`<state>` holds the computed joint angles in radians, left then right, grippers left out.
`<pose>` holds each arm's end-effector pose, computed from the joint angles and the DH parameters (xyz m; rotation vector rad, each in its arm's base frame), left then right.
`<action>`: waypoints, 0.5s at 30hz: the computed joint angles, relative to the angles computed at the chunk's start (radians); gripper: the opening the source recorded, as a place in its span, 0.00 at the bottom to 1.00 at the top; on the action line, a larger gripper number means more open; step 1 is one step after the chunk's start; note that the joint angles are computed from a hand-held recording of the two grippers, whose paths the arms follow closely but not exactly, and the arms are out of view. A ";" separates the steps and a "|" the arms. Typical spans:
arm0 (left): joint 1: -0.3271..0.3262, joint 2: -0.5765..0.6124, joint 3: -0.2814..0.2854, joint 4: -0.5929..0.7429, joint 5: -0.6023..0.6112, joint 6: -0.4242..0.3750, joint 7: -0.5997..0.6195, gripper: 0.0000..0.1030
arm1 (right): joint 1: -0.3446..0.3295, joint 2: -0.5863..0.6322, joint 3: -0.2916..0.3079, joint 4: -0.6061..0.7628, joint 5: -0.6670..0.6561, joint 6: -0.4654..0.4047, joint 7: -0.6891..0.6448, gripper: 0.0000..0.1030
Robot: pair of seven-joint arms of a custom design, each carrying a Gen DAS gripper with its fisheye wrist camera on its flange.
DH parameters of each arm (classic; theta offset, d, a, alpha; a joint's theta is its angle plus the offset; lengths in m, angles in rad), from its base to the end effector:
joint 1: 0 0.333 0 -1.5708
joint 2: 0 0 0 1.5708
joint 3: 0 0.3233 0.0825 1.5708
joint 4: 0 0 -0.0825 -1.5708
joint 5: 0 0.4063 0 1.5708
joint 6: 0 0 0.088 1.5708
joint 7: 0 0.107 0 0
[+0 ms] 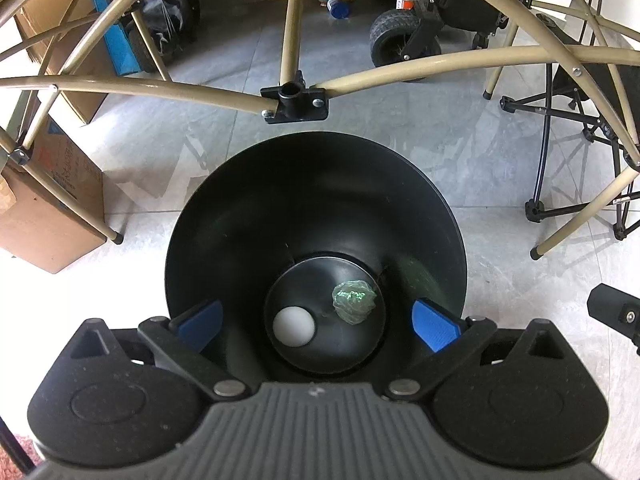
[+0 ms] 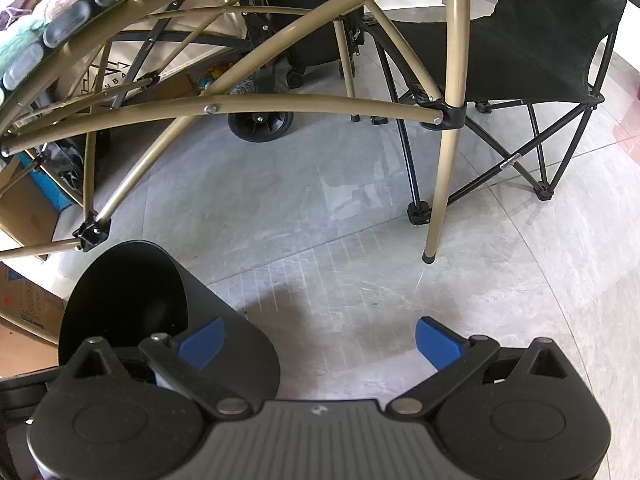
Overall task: Organize soft objects
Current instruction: 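Raise both open tools back toward the items on the table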
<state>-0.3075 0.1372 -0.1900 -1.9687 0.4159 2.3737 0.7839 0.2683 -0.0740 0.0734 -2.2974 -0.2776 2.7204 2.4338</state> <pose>0.5583 -0.2941 0.4281 -2.0036 1.9386 -0.3147 0.5230 0.1971 0.4270 -1.5883 2.1428 -0.3625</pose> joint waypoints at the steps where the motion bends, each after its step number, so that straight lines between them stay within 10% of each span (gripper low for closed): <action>1: -0.001 -0.001 0.000 -0.001 0.003 0.001 -0.002 1.00 | 0.001 -0.001 0.001 0.000 -0.001 0.000 0.001 0.99; 15: 0.030 -0.116 -0.013 -0.094 0.168 0.078 -0.112 1.00 | 0.007 -0.059 0.019 -0.022 -0.041 0.038 0.034 0.99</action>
